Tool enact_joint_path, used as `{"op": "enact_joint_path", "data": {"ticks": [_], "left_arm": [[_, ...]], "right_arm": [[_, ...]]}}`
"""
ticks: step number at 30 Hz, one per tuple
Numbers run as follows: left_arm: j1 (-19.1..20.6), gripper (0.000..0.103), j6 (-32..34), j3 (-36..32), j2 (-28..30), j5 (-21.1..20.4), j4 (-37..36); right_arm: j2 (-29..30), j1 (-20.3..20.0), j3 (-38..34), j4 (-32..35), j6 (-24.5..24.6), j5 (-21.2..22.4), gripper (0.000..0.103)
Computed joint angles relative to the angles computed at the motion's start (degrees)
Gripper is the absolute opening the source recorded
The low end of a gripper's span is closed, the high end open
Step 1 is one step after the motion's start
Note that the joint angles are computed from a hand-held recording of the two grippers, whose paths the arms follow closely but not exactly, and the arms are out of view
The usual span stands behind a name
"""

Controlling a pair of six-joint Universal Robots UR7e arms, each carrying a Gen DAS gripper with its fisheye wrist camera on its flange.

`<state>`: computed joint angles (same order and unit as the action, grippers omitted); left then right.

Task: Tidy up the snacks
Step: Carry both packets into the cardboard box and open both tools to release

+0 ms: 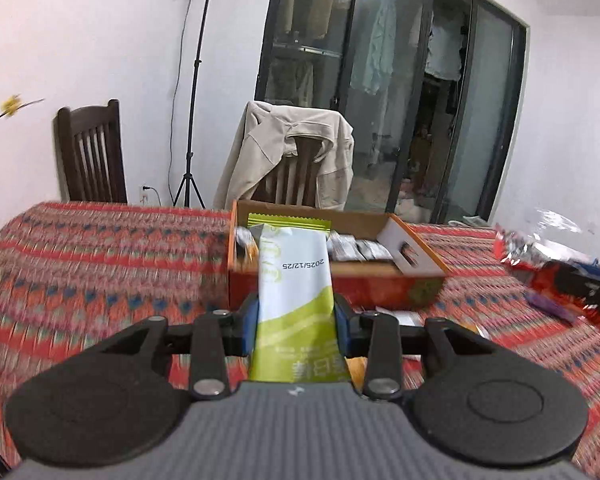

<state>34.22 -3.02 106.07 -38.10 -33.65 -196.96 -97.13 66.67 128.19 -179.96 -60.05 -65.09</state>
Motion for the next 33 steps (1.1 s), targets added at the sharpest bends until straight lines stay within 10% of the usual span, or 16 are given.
{"op": "enact_joint_path", "data": {"ticks": [8, 15, 26, 33], "left_arm": [[11.0, 0.038, 8.7, -29.8, 12.4, -2.1, 11.3], [16.5, 0.038, 12.8, -47.8, 23.5, -1.0, 19.7], [17.1, 0.053, 12.9, -44.1, 21.6, -3.3, 22.6], [14.0, 0.061, 9.2, -37.6, 14.9, -1.5, 24.0]], "right_arm": [[22.4, 13.7, -22.7, -4.9, 4.8, -15.9, 0.037], [40.9, 15.8, -42.5, -2.4, 15.7, -27.9, 0.037], [52.2, 17.5, -48.6, -8.9, 8.2, -41.8, 0.043], [48.4, 18.3, -45.1, -7.9, 10.4, -40.6, 0.056]]}}
